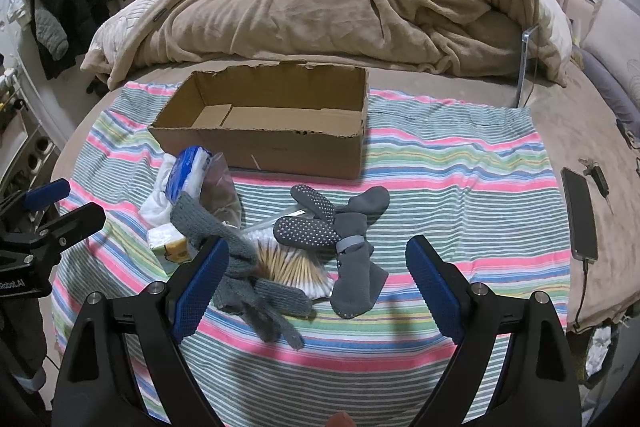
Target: Organize objects
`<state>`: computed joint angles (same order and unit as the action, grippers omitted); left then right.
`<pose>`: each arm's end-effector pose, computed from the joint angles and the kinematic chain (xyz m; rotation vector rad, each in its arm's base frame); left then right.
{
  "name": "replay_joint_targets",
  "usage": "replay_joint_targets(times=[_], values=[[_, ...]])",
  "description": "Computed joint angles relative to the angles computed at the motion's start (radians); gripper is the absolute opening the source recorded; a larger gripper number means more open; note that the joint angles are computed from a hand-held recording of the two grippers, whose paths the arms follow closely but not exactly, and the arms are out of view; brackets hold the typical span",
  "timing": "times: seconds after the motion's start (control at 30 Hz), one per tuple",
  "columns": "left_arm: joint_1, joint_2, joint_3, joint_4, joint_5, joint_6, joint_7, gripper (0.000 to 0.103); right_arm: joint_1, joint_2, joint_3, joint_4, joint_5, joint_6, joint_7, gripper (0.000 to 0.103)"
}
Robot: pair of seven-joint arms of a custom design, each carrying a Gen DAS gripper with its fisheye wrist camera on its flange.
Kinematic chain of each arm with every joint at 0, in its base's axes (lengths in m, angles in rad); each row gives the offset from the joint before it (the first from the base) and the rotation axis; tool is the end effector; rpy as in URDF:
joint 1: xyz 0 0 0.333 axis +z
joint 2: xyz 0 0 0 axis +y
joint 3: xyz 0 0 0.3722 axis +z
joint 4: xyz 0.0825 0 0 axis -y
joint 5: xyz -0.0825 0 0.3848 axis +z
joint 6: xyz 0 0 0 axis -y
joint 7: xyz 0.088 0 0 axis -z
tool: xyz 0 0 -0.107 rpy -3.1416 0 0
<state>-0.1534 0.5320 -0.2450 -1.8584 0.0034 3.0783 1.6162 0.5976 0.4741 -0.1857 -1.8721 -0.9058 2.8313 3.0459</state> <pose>0.6724 -0.2529 0.3694 -1.5192 2.2168 -0.8926 0.6089 0.3268 0.3498 -1.6160 1.9995 -0.6275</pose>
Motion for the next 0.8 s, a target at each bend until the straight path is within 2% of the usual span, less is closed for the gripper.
replay_joint_targets(times=[0.4, 0.8], values=[[0.049, 0.008, -0.056, 0.002, -0.025, -0.008, 0.038, 0.102, -0.001, 0.0, 0.0, 0.001, 0.013, -0.005, -0.013, 0.093], [0.069, 0.012, -0.082, 0.003, -0.053, -0.011, 0.073, 0.102, -0.005, -0.005, 0.01, 0.003, 0.02, -0.028, -0.014, 0.093]])
